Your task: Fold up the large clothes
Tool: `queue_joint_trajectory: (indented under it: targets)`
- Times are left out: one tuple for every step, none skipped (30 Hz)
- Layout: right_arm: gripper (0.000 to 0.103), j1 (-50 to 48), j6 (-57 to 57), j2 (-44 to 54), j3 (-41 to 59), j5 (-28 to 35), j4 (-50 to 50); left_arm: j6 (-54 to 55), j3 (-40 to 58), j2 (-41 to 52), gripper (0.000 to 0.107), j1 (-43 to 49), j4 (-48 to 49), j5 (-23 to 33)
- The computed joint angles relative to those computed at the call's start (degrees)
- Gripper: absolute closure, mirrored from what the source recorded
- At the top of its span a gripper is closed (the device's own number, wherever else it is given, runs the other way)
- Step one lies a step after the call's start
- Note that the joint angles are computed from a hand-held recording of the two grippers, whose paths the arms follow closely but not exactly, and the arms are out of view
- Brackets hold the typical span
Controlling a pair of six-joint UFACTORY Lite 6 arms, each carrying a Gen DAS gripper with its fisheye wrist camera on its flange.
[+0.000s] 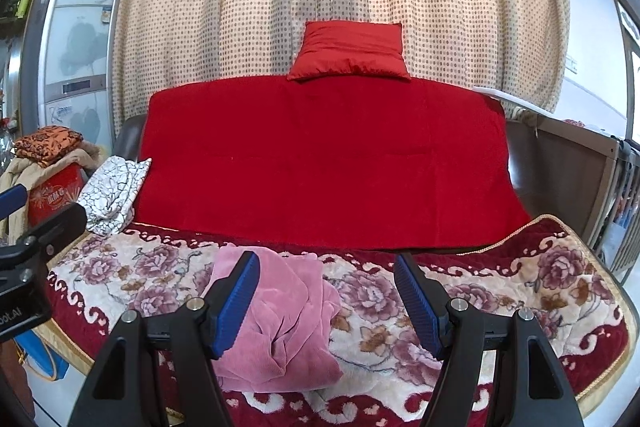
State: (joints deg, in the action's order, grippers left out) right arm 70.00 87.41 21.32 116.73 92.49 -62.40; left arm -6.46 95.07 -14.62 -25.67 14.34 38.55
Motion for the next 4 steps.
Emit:
queue_joint_trajectory:
  targets:
    - [0.030,-0.26,-0.28,0.18,0.27,-0.18,0.15,0.87,-0.53,-0.32,0.005,0.44,-1.08,-0.59]
    - [0.030,-0.44,-0.34,0.36,0.47,-0.36,0.25,0.85,-0.99,-0.54,0.005,0.70,-1.30,-1.11]
    - [0.030,-0.59,-0.38,0.55,0.73,-0.56,0.29,1.47,-1.05,-0.41,0.005,1.28,-2.16,-1.50]
    - [0.030,-0.73,-0.60,0.63,0.91,-0.69,0.31,2.65,-0.90,0.00,0.005,2.13,-3.63,-1.77]
